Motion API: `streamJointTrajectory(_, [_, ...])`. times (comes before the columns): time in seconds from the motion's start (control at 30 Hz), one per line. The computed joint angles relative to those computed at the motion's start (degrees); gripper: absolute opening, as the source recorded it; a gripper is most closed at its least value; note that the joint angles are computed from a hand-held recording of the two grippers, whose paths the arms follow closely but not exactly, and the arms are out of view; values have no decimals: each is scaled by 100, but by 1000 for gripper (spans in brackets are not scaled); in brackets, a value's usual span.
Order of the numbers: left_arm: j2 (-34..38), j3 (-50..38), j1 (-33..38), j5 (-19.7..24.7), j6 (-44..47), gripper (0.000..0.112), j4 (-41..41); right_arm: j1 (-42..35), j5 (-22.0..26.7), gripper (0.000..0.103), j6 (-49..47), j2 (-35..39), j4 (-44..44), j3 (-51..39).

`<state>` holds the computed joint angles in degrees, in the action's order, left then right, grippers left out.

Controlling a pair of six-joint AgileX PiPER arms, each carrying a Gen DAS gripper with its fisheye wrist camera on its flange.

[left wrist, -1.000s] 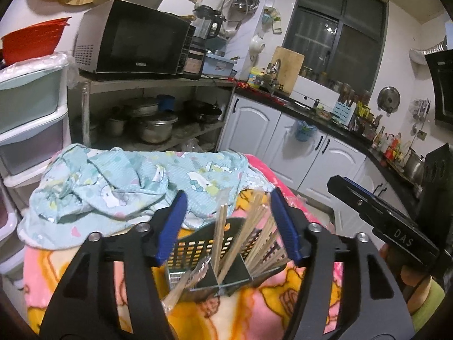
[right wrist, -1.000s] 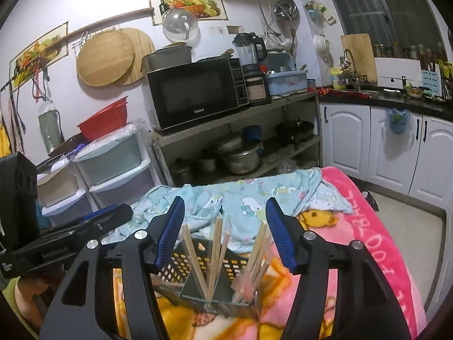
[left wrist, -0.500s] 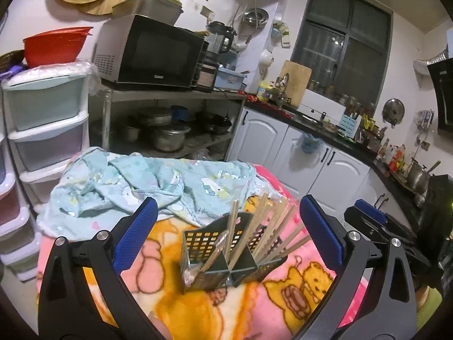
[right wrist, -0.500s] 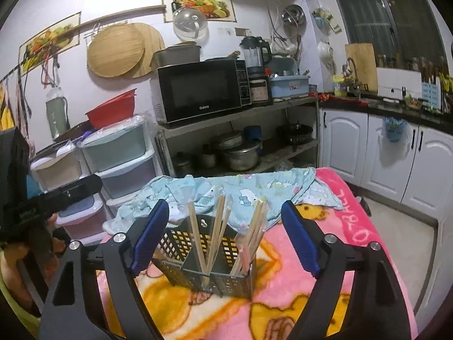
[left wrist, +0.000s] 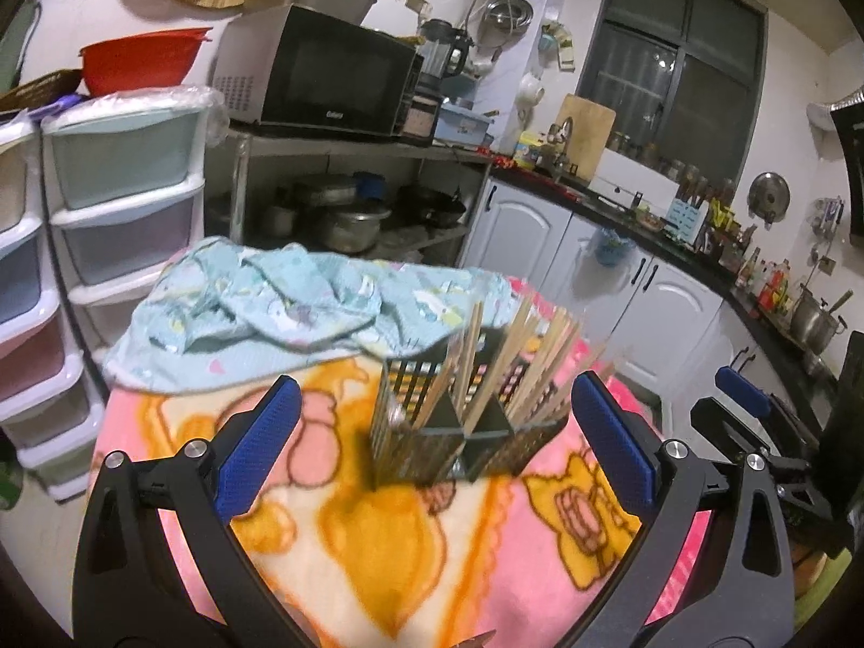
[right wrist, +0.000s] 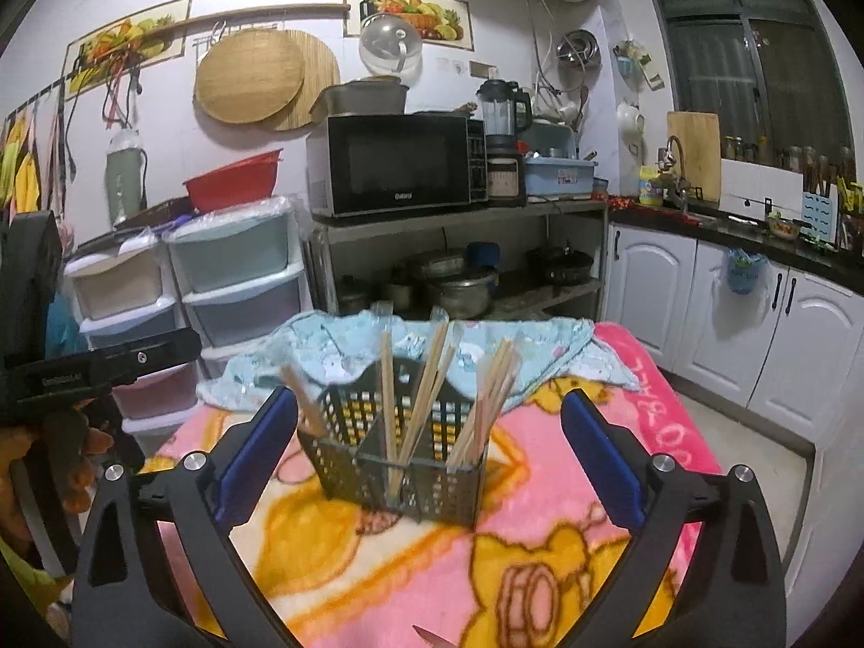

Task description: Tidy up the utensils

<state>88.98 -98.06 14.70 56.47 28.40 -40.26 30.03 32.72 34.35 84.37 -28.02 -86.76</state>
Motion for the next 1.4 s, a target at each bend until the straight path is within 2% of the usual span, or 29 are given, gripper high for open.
streamJointTrajectory(0.27, [-464,1054,-5,-213,287,92,256,278,23,96,517,-291,-432,813])
streamJointTrajectory(0.37, [-628,1467,0,-373,373,92,265,392,-31,96,994,-385,-816,1158])
streamJointTrajectory(0.47, [-787,1878,-19,-558,486,92,289,604,-18,96,1695,-473,-1588,1566])
streamJointTrajectory(0.57, [-1040,2383,-80,-970,611,92,291,802,-57,96,2736,-586,-2546,2053])
streamJointTrajectory(0.67, [-1385,3009,-242,-1645,758,92,299,973,-90,96,3945,-697,-3620,2517])
streamJointTrajectory(0.77, [-1594,3417,-442,-2137,676,92,486,1119,-28,96,5096,-769,-4547,2910])
streamJointTrajectory(0.83, [-1728,3674,-547,-2384,654,92,527,1242,51,96,5741,-797,-5084,3150])
streamJointTrajectory(0.93, [-1882,4027,-573,-2710,1029,92,165,1530,366,96,6549,-796,-5915,3514])
streamJointTrajectory(1.03, [-1923,4194,-556,-2780,1305,92,-156,1651,430,96,6706,-766,-6113,3599])
streamJointTrajectory(1.4, [-2033,4396,-533,-2937,1646,92,-556,1767,568,96,6957,-774,-6367,3645])
